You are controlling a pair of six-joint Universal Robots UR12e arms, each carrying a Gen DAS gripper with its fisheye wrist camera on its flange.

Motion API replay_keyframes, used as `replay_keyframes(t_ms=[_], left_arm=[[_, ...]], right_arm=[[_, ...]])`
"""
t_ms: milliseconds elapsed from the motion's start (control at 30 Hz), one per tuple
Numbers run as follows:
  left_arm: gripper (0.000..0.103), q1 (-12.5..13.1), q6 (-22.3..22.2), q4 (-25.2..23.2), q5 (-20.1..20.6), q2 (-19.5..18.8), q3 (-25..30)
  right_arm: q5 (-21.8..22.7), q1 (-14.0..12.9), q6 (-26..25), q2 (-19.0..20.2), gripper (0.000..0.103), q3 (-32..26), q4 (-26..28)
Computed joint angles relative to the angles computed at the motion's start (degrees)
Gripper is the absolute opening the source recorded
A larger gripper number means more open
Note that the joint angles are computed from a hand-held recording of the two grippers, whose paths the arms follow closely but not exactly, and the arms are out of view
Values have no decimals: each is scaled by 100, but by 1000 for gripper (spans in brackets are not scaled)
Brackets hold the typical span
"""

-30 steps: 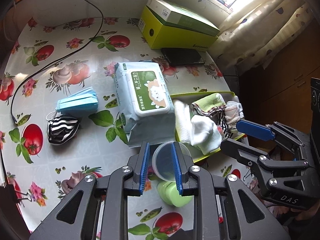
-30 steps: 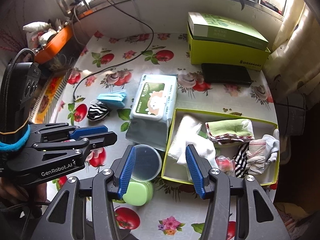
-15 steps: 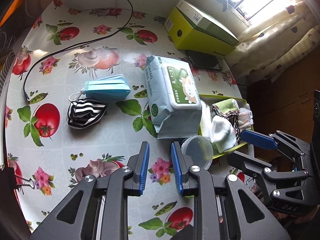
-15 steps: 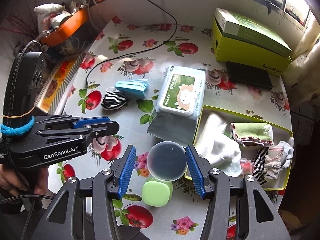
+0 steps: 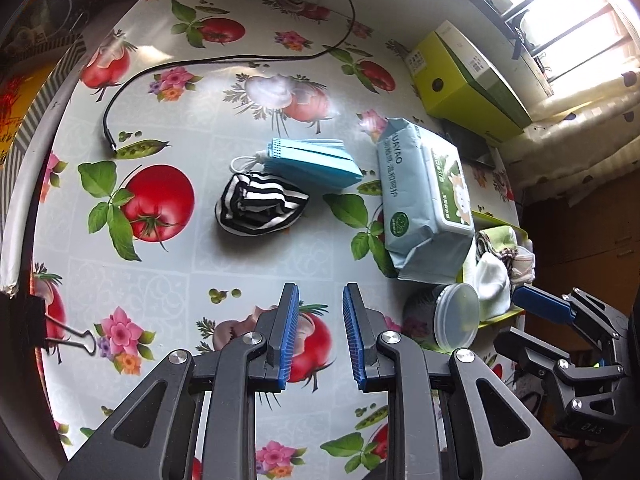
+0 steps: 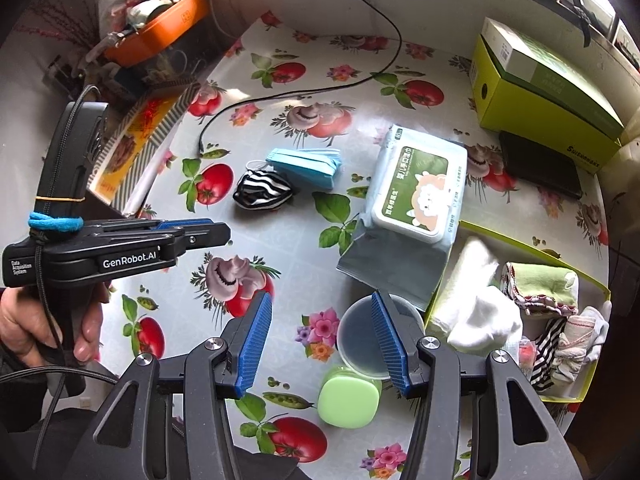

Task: Organize soft objects
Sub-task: 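Grasp the black-and-white striped item with the left tool while the right grasps the blue mask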

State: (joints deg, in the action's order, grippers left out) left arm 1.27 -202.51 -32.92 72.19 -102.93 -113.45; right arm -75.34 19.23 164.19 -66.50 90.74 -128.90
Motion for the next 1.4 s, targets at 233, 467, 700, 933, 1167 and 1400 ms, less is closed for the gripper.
replay_keyframes(t_ms=[233,467,700,933,1167,1400], left_arm=[[30,123,-305,141,104,-78,-23],[42,199,-808,399,240,-310,89],[42,133,-822,270,455,-658,404],[42,16,-566,34,717,-845,540],[17,12,-458,-26,1009,-780,452],[14,106,-542,16,1058,-618,244]], right_arm=[[25,45,-67,54,52,-54,82],[-3,65,-46,105,52,-126,86],[-65,105,-54,202,52,-274,105],[-205,171,-210,398,52,-541,140],[-362,285,-538,785,52,-1021,157],[-551,373,-945,1237,52,-1587,488]])
